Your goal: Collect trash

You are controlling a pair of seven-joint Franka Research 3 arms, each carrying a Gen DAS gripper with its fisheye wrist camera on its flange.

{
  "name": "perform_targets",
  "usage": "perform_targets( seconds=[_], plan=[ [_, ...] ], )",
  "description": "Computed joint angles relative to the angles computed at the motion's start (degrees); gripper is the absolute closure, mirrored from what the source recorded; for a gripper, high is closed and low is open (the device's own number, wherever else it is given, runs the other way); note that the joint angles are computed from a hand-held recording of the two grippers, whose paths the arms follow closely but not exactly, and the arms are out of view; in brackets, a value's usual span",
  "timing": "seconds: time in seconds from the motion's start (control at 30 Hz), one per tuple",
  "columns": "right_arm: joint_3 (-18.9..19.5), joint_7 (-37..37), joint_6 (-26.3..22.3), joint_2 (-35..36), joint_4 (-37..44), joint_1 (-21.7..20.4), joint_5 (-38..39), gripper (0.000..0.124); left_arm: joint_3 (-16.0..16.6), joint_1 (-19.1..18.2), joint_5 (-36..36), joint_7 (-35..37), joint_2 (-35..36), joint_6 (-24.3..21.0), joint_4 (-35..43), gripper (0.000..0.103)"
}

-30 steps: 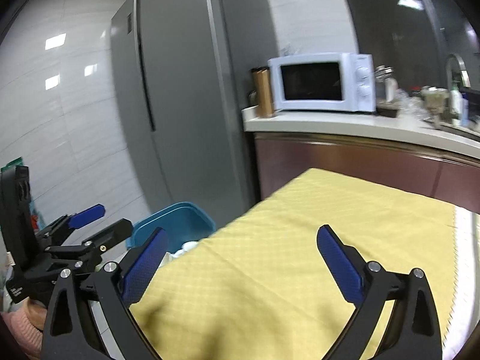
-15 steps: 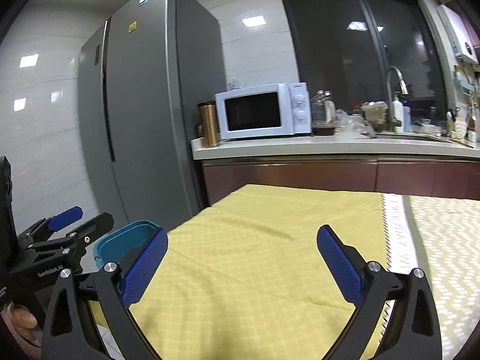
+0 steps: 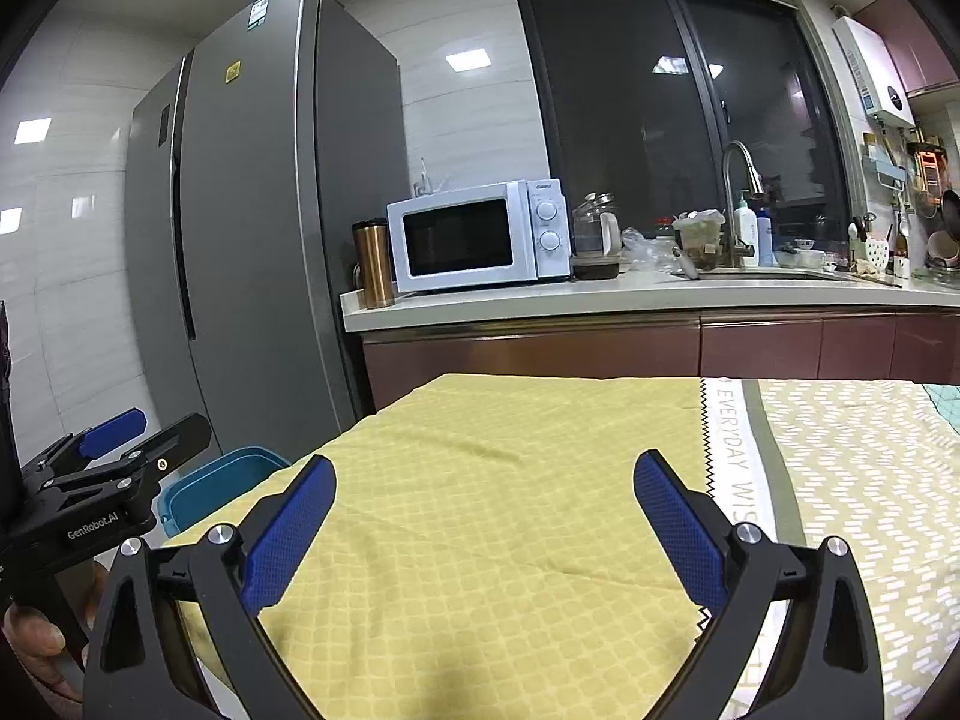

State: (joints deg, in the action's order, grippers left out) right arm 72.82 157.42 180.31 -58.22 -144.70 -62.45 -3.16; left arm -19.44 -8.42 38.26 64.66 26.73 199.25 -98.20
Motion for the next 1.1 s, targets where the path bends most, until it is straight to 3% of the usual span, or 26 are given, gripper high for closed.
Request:
perform_targets(
  seconds=[0.47, 1.1],
  plan=[
    [-0.96, 1.59, -0.17, -1.97, -1.69, 1.36, 0.29, 0.028, 2.73, -2.72, -2.87, 1.66, -0.51, 0.73, -0.37, 0.006],
    [-1.88, 3.68, -0.68, -3.23, -3.19, 2.46, -0.62, 0.028, 2.5, -2.81, -2.79, 2.22, 0.31, 0.83, 0.69, 0.006]
  ],
)
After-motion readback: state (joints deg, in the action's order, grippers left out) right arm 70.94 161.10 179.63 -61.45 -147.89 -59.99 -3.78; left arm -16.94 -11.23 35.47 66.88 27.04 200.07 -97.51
